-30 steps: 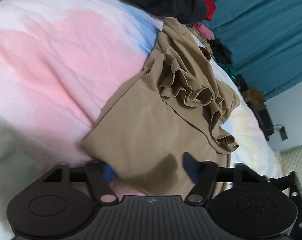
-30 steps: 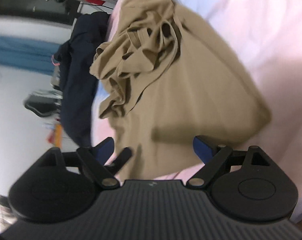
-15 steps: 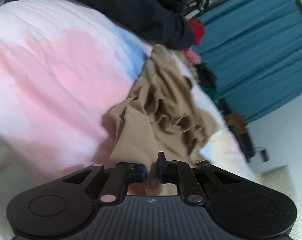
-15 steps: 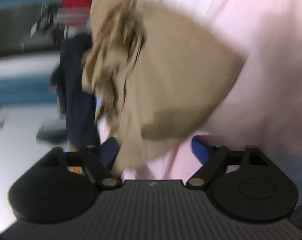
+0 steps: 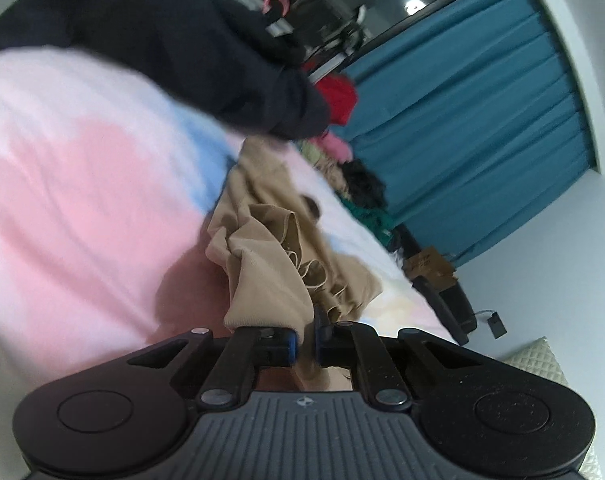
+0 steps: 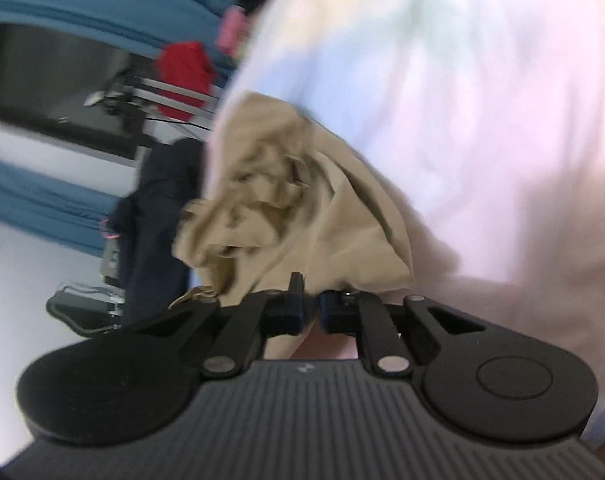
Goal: Fold clothes
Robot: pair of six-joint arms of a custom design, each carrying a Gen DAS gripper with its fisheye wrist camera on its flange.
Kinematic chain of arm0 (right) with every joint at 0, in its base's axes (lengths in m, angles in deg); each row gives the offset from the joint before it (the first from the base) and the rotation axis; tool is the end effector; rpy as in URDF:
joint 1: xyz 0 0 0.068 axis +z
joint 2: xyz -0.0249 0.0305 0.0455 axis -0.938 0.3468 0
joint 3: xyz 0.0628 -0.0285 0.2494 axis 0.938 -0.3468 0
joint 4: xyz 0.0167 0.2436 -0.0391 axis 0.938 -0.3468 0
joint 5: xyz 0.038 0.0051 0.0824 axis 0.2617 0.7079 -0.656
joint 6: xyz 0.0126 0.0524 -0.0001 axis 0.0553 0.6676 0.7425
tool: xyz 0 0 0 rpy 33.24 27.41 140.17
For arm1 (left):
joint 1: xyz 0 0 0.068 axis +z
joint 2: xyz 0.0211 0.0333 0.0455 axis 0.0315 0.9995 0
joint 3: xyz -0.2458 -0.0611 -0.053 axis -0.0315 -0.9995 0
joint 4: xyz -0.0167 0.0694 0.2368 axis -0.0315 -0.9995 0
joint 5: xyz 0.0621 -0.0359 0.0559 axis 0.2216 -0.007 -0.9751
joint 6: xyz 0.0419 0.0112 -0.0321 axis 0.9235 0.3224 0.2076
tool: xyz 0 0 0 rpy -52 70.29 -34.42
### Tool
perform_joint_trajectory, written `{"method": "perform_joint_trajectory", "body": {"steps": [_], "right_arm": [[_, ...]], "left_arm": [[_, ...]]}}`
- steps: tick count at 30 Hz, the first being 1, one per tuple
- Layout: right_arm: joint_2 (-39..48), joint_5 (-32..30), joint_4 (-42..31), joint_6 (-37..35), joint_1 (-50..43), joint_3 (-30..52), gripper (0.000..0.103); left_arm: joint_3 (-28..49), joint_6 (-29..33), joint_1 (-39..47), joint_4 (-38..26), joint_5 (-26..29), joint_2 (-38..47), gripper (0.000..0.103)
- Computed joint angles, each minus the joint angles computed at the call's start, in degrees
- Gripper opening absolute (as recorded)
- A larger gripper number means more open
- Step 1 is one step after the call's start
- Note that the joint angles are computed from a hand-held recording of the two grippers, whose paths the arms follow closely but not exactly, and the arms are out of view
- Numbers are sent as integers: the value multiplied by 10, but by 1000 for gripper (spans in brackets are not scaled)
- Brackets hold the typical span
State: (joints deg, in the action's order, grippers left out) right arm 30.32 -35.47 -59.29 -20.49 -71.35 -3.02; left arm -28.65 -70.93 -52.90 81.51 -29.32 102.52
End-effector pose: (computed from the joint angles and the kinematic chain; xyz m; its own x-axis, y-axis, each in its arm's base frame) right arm 0.3880 0.0145 0.1017 -0.8507 0.4515 -0.2692 0.0280 0.5504 0.8344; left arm 0.1895 -0.2205 0.1631 -0.2180 -0.7965 -0.5640 -0.3196 0.6043 -0.7298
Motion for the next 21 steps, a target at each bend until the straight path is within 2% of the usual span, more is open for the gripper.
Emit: {"method": "perform_joint_trajectory", "body": {"steps": [4,6,8,11,15,16,18,21], "right_arm": [[-84,-3,23,-8,-12,-52,8],[-132,-25,-1,-29,-31,-76,8],[-175,-45,-52,-64,-49,-86,8],[-234,-73,-162,-146,-84,-92,8],[-280,-86,-348,-267,-125,-75,8],[-283,-87,-385,-288,-133,-68,8],[-281,-82,-395,-282,-128,-60,8],[-261,-63,-350,-229,-96,-41,8]], "left_arm": [[45,-26,-54,-106,-61,-32,7],[61,-64,-89,-162,-92,-51,7],[78,-126,-129,-228,-115,-64,7],[132,-286,-207,-388,-135,-60,7],[238,-500,-296,-610,-152,3,7],[248,-525,-303,-632,-150,9,7],[246,-542,-302,-640,-144,3,8],[192,-479,-259,-553,-120,-49,8]]}}
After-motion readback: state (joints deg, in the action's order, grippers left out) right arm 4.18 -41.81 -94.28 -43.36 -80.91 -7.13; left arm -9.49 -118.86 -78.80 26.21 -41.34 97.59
